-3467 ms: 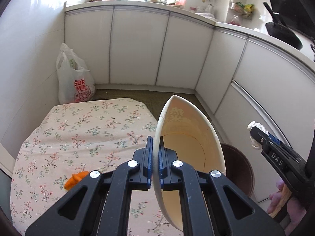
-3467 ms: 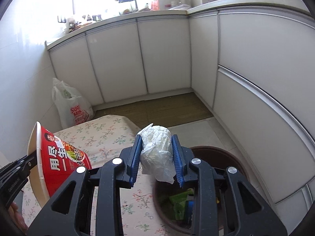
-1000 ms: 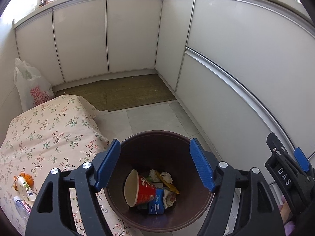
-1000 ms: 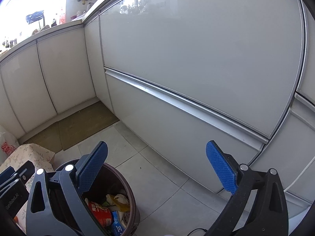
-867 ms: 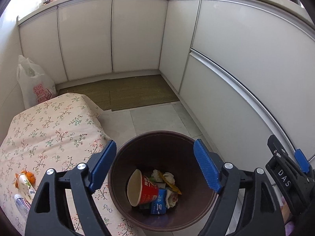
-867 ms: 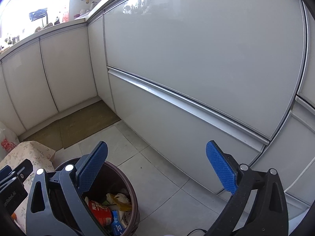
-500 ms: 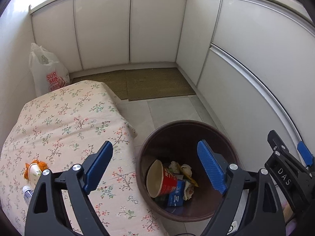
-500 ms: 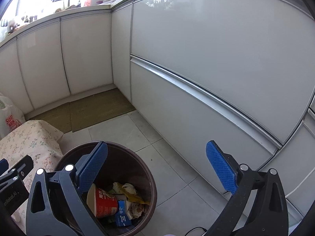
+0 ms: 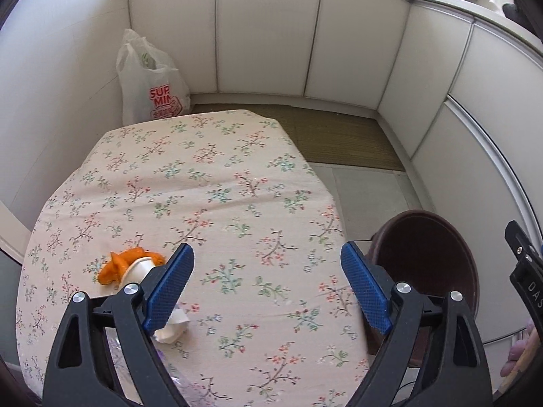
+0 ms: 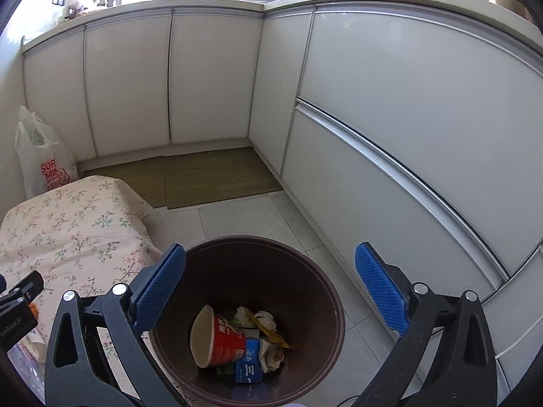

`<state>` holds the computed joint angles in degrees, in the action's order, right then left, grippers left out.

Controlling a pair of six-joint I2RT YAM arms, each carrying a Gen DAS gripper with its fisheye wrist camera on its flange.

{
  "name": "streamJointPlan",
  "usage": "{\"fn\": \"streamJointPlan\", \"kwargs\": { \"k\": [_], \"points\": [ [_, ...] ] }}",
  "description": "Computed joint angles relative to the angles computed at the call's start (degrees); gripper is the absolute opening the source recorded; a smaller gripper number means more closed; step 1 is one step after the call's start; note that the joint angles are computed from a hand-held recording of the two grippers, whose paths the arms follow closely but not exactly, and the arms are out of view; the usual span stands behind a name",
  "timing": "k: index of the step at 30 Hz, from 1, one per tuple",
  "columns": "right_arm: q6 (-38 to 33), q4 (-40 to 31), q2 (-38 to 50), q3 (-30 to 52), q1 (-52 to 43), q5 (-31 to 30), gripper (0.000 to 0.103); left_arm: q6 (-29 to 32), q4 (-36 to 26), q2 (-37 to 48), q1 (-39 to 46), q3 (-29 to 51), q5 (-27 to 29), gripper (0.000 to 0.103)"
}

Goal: Collect trash
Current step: 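Move the left tool to the orange peel and grasp it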

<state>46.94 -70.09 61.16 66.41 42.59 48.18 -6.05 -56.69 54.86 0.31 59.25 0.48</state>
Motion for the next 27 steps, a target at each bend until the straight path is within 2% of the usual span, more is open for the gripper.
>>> {"fn": "streamJointPlan", "kwargs": {
  "k": [8, 15, 18, 25, 27],
  "points": [
    [5.28, -0.67, 11.21, 7.13, 9.22, 0.63, 0.096, 17.81, -1.43, 4.08, 25.02, 2.42, 11.53, 0.086],
    [3.78, 0.30, 19.80, 12.46, 13.59, 0.05, 0.096, 27.12, -7.11, 18.87, 41.10, 8.48, 20.12, 0.086],
    [2.75, 0.77, 22.90, 13.98, 14.59, -0.29, 0.096, 27.45, -11.32, 26.84, 45.56, 11.54, 23.31, 0.086],
    [0.01, 2.81, 29.02, 16.81, 16.02, -1.85, 0.096, 23.57, -15.16, 38.99, 51.04, 14.24, 27.72, 0.085],
    [-1.20, 3.08, 30.76, 17.85, 16.48, -2.02, 0.096, 22.80, -16.87, 41.96, 51.49, 15.15, 28.84, 0.075]
  ]
}}
